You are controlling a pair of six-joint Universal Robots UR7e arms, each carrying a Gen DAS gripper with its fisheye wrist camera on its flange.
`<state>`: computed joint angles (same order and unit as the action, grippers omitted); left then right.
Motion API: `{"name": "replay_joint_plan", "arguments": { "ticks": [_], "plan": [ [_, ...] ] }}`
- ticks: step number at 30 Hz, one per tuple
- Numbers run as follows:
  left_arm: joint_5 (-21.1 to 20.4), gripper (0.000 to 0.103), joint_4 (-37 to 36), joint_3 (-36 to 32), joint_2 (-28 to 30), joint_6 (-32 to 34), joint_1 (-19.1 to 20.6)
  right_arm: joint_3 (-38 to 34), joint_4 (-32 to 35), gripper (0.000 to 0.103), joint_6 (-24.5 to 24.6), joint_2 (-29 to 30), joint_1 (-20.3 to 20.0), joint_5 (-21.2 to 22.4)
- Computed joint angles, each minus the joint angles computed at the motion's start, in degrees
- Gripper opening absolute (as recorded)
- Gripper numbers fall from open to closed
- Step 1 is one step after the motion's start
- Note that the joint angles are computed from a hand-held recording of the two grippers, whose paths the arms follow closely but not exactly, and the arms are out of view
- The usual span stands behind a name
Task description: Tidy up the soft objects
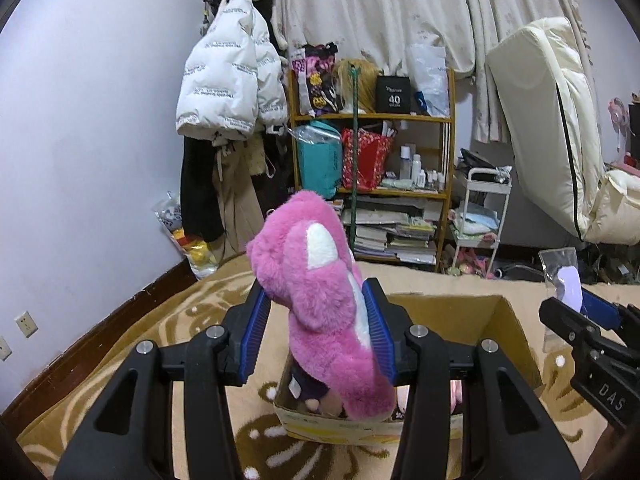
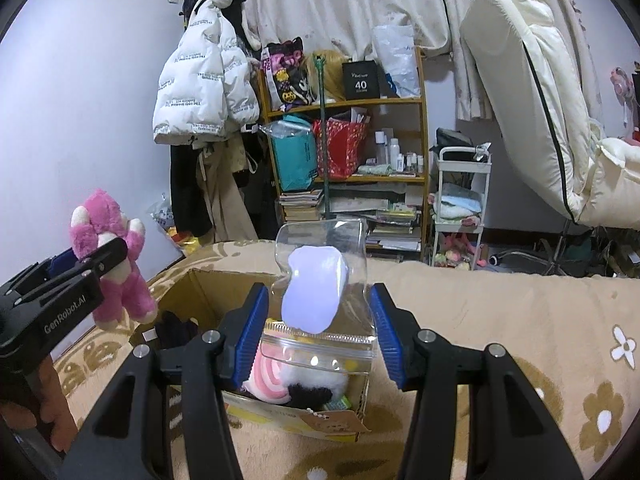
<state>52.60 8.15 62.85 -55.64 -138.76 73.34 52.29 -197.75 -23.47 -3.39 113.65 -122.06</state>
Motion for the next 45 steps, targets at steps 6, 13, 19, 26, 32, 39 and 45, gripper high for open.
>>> {"name": "replay_joint_plan", "arguments": {
  "ticks": [6,13,19,26,32,39,45],
  "plan": [
    [-1.64,0.046,2.79,-1.53,1.92,0.64,0.22,0.66,1.91,0.055,2.64,-0.54,-0.9,0.93],
    [-1.86,0.047,6.84,-3.81,3.89,0.12,0.58,1.51,3.47,0.055,5.51,-1.17,-1.81,1.55],
    [-1.51,0.048,9.1,-5.76,5.07,-0.74,0.9,1.2,4.69,0.055,5.31,-0.94,-1.96,1.89],
    [-1.01,0.06,12.08,-7.78,5.93,-2.84,1.28,1.48,5.22,0.055,6.65,-1.16,-2.09,1.71],
    [-0.34,0.068,11.29,-6.92,5.26,-3.33,1.26,1.76,5.2,0.055,6.88,-1.34,-2.14,1.61],
    [-2.52,0.078,8.45,-4.02,3.03,-2.25,0.63,2.84,5.01,0.056,7.52,-2.01,-2.23,1.54],
    [-3.76,0.085,2.82,3.08,-2.13,1.71,-0.95,4.39,2.55,0.072,6.2,-2.66,-1.76,1.38]
  ]
}}
